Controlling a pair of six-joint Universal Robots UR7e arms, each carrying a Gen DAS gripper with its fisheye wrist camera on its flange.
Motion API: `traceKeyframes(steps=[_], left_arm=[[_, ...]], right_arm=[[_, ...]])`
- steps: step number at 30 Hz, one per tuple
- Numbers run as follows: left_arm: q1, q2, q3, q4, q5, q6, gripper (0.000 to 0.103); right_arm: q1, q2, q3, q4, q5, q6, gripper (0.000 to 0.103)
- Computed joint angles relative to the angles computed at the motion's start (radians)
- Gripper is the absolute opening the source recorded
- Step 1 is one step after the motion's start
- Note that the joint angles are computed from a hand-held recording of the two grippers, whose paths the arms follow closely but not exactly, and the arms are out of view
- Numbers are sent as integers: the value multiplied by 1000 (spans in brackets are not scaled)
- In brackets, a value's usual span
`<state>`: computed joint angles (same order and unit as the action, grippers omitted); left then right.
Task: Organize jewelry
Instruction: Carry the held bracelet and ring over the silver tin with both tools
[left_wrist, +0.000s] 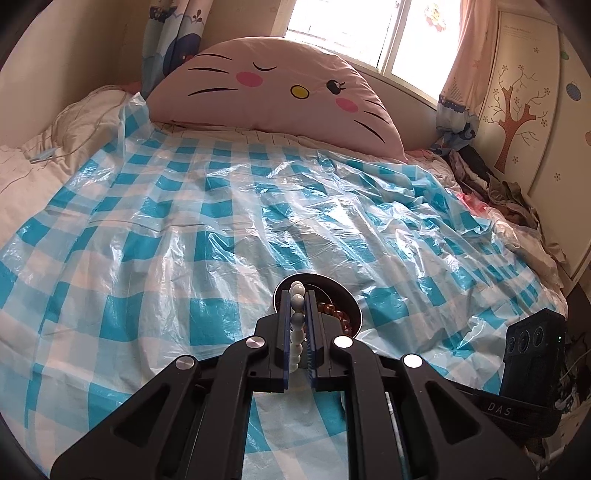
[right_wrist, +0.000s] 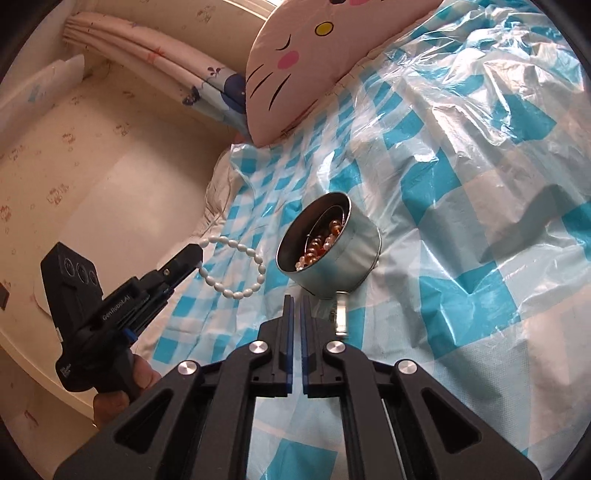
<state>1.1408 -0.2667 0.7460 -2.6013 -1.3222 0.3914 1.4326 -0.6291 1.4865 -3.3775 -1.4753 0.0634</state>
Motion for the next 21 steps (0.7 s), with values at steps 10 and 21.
traceKeyframes(steps=[10, 21], left_arm=[[-6, 7, 1, 2, 6, 6, 7], [-6, 1, 15, -14, -18, 7, 7]], right_arm=[[110, 67, -111, 89, -435, -166, 69], [137, 144, -224, 203, -617, -260, 56]])
